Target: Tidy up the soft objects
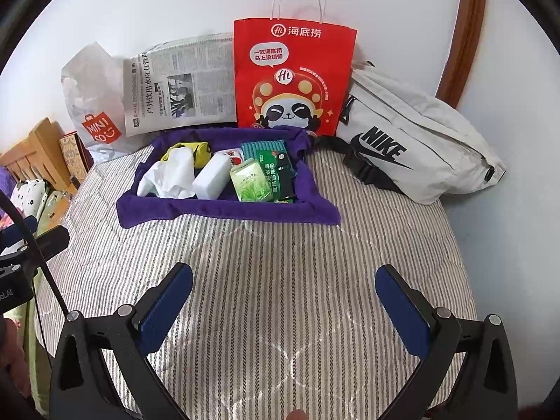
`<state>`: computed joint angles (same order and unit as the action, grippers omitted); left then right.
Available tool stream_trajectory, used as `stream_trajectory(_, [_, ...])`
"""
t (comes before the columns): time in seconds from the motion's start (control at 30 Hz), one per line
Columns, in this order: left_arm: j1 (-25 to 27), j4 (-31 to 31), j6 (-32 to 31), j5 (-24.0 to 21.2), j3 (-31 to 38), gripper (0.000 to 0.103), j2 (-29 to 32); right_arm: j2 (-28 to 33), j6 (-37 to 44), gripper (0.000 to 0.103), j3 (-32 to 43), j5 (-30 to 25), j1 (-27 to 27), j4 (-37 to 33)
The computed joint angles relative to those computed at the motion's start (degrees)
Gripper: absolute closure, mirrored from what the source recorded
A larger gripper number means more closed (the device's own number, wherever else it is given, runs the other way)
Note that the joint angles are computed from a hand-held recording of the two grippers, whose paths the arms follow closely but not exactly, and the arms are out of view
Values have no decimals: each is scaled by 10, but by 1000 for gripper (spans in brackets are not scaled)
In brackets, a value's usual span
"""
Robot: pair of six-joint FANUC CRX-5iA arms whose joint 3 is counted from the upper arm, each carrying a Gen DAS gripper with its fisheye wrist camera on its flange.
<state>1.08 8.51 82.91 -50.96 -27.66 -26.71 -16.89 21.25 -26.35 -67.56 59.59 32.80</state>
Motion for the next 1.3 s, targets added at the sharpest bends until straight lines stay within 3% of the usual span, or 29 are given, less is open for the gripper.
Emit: stream_trajectory(1.3, [10, 8, -26, -10, 4, 11, 7, -2, -4, 0, 0, -4, -2, 1])
